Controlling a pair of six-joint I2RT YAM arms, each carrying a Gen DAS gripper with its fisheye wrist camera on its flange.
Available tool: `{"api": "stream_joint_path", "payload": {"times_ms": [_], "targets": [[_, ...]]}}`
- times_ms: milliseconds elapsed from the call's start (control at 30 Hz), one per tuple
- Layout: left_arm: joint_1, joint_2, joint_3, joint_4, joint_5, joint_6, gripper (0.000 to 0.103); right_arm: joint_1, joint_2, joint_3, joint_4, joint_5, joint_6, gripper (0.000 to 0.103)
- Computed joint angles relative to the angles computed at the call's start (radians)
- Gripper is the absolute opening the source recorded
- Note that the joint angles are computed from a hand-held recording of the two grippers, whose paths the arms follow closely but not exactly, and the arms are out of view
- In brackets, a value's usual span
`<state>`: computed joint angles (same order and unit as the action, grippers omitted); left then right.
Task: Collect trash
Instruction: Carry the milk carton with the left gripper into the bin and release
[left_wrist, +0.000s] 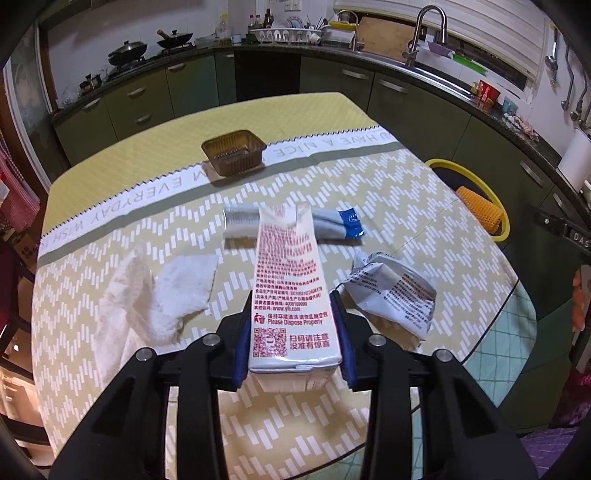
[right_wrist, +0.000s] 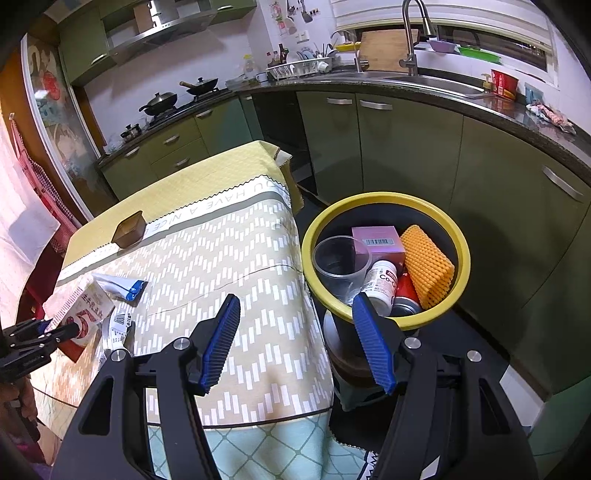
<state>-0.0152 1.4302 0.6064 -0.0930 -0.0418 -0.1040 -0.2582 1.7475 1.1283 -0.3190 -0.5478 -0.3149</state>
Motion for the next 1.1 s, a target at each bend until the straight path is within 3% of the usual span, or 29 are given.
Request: {"api": "stream_joint_path", "payload": {"times_ms": [467,667,900,1100], "targets": [[-0.028,-0.16,0.003,-0.092,-0.034,0.007,0.036,-0.01,-0.01,0.0,-0.003,-0.011,-0.002,0.063],[-0.092,-0.148,0.13,-0.174,0.008,0.05,0.036,-0.079,-0.003,0.025,0.005,-0.008,0.016,0.063],[-0.249,0.108,0.443,-0.233,0.063,0.117,0.036,-0.202,0.037,0.076,0.0,-0.026,0.035,0.063],[-0.384,0.495,0.86,-0.323,0.105,0.109,0.036,-0.265,0.09,0.128,-0.02,-0.06,0.034,0.063]]}}
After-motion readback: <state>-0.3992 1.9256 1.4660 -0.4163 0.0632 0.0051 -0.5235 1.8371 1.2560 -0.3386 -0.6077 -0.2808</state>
